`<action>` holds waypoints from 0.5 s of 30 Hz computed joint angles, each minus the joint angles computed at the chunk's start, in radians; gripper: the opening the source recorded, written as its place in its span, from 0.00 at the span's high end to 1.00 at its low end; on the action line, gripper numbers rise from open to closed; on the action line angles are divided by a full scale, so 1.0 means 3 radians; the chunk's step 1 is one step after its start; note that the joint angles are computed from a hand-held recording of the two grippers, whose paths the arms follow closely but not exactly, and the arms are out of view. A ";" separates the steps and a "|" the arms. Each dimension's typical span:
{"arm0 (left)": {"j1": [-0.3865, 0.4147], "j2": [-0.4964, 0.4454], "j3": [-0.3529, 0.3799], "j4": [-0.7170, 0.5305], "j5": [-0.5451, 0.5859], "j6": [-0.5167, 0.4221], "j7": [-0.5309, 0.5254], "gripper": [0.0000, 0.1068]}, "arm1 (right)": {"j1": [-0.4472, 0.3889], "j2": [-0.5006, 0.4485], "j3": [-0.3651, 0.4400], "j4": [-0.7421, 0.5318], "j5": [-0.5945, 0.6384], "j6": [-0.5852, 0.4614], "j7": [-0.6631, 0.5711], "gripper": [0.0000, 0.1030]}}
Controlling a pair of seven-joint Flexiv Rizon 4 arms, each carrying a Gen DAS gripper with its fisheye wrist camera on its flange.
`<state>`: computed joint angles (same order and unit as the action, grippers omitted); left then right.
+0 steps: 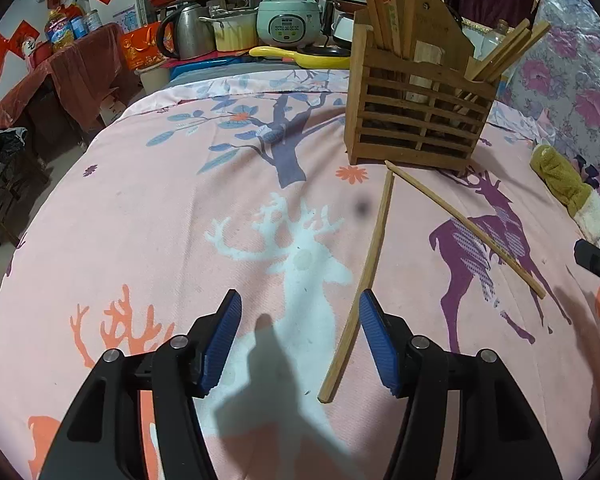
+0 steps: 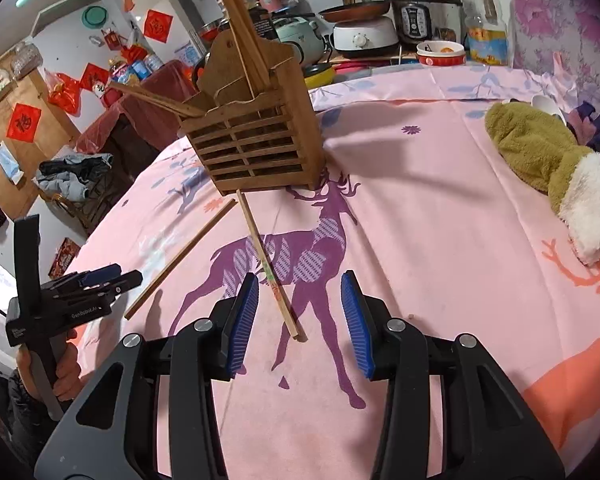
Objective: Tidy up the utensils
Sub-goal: 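Close the left tool on one chopstick while the right tool grasps another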
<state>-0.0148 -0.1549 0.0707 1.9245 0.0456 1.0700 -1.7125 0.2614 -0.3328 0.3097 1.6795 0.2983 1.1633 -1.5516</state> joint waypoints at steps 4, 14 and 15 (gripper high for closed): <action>0.0016 0.0022 0.0006 0.0020 -0.0037 0.0035 -0.0009 0.43 | 0.0083 -0.0036 -0.0017 0.0007 -0.0148 -0.0102 -0.0027 0.58; 0.0026 0.0015 0.0002 0.0000 -0.0038 -0.0011 -0.0006 0.42 | 0.0422 -0.0092 -0.0304 0.0233 -0.0971 -0.0071 0.0390 0.66; 0.0021 0.0013 0.0003 -0.0006 -0.0017 -0.0016 -0.0011 0.42 | 0.0446 -0.0099 -0.0332 0.0255 -0.1072 -0.0068 0.0450 0.67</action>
<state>-0.0086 -0.1511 0.0717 1.9227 0.0405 1.0651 -1.7158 0.3953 -0.3625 0.2101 1.7561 -0.0231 1.1428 -1.4167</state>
